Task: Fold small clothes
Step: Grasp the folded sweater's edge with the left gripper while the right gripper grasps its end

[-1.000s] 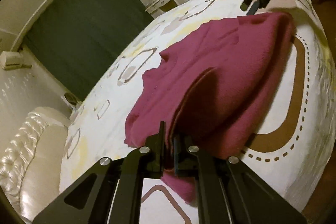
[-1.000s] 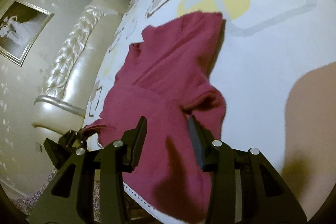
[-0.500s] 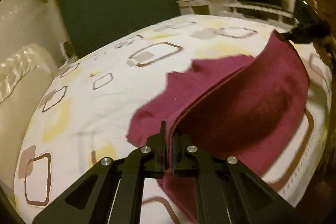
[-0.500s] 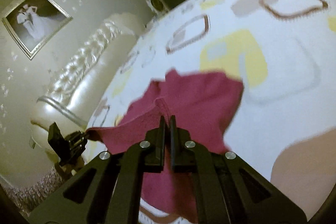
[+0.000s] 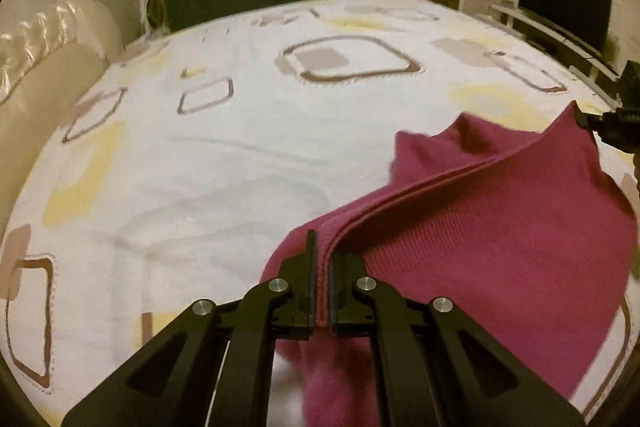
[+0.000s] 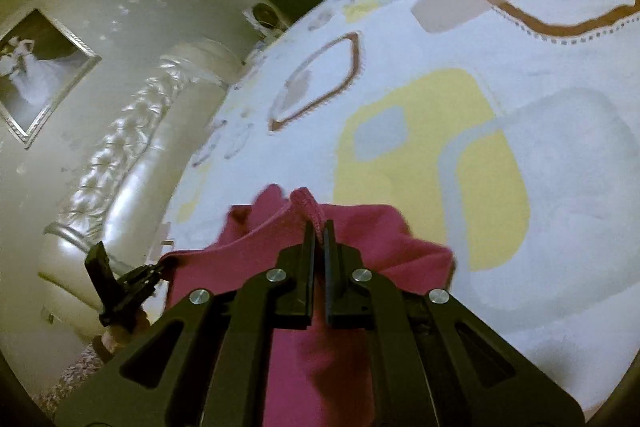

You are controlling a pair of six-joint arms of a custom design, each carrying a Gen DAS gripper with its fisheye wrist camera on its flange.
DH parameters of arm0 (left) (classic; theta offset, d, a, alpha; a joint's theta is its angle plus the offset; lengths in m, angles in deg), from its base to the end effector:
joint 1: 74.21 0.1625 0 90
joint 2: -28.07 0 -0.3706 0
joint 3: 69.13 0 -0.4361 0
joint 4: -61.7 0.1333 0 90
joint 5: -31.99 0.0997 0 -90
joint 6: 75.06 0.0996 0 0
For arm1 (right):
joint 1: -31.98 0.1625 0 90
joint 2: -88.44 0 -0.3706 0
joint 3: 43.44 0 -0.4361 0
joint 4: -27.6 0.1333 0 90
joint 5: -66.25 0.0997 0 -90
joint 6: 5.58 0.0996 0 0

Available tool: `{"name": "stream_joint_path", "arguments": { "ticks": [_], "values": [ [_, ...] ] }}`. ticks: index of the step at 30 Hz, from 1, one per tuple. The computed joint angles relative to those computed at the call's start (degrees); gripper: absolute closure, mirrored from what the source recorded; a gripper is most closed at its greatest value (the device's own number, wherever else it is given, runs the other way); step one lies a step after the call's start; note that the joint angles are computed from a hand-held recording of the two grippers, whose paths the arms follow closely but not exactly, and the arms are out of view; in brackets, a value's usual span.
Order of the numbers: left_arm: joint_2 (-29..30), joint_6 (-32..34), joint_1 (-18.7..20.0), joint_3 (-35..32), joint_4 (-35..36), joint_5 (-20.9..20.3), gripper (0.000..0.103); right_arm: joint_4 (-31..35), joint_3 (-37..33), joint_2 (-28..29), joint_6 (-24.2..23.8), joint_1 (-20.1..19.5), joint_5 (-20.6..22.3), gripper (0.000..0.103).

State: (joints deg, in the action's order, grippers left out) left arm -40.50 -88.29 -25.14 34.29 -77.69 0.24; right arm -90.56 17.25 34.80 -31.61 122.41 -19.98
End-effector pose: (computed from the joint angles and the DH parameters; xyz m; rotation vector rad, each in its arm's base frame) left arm -0.2303 -0.5984 0.2326 0.3771 2.1865 -0.8127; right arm 0.1457 -0.7802 0.3506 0.7207 -2.9834 0.5800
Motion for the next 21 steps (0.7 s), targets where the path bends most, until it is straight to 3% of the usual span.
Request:
{"name": "stream_joint_path", "arguments": {
  "ticks": [9,15,21],
  "values": [
    [4.39,-4.11,3.6,-5.18,9.0,-1.87,0.095,-0.71,-3.58,5.05,2.66,-0.8,-6.48,0.1],
    [1.97,-8.66,6.03,-5.43,6.99,-9.42,0.09,-0.38,-3.46,5.1,4.04,-1.24,-6.07,0.1],
    [-2.95,-12.5,5.86,-2.27,4.82,-8.21,0.089,1.11,-2.6,2.93,4.8,-1.82,-3.37,0.093]
  ]
}}
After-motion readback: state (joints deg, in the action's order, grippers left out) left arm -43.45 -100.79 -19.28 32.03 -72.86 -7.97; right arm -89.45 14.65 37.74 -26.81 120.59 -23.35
